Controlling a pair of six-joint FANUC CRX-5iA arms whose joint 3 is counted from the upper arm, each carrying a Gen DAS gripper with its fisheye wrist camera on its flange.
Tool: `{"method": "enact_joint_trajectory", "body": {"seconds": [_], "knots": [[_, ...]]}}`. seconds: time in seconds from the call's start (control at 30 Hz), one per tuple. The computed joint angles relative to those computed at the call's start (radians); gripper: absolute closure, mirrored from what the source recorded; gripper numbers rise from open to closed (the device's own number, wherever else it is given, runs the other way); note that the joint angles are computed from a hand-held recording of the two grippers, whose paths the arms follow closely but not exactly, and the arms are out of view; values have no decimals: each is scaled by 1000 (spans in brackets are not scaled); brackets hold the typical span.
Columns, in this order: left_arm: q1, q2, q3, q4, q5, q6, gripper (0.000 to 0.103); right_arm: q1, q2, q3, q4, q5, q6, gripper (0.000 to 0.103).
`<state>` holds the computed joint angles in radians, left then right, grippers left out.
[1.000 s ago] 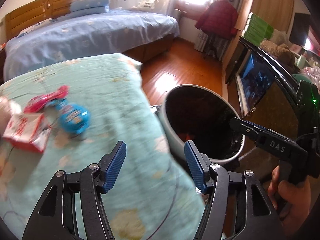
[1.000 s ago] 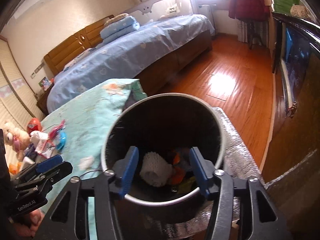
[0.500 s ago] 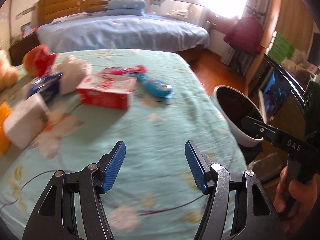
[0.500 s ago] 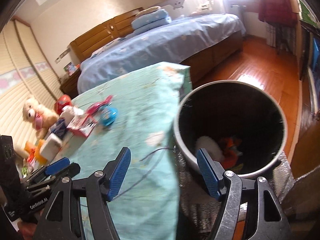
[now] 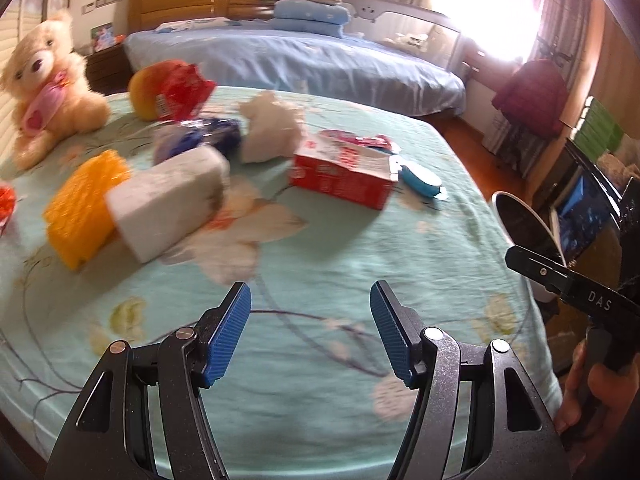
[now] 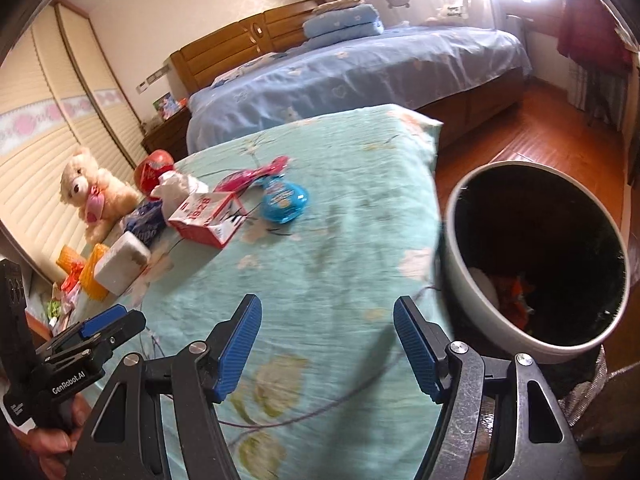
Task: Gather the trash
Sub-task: 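Move both open tools back toward the orange foam net and milk carton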
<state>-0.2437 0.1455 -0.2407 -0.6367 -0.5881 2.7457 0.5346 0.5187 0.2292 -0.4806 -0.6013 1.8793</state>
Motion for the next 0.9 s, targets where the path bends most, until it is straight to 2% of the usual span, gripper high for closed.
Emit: {"method": "enact_joint_trajectory", "body": {"seconds": [0.6, 0.73, 0.9], "knots": [[115, -173, -173, -61, -66, 108, 38, 99, 62, 101, -42, -98, 106, 33], [154, -196, -195, -60, -65, 101, 37, 119, 74, 118, -35, -102, 121, 33], [206, -196, -198, -34, -45, 40, 37, 125, 115, 174, -8, -121, 105, 32]]}}
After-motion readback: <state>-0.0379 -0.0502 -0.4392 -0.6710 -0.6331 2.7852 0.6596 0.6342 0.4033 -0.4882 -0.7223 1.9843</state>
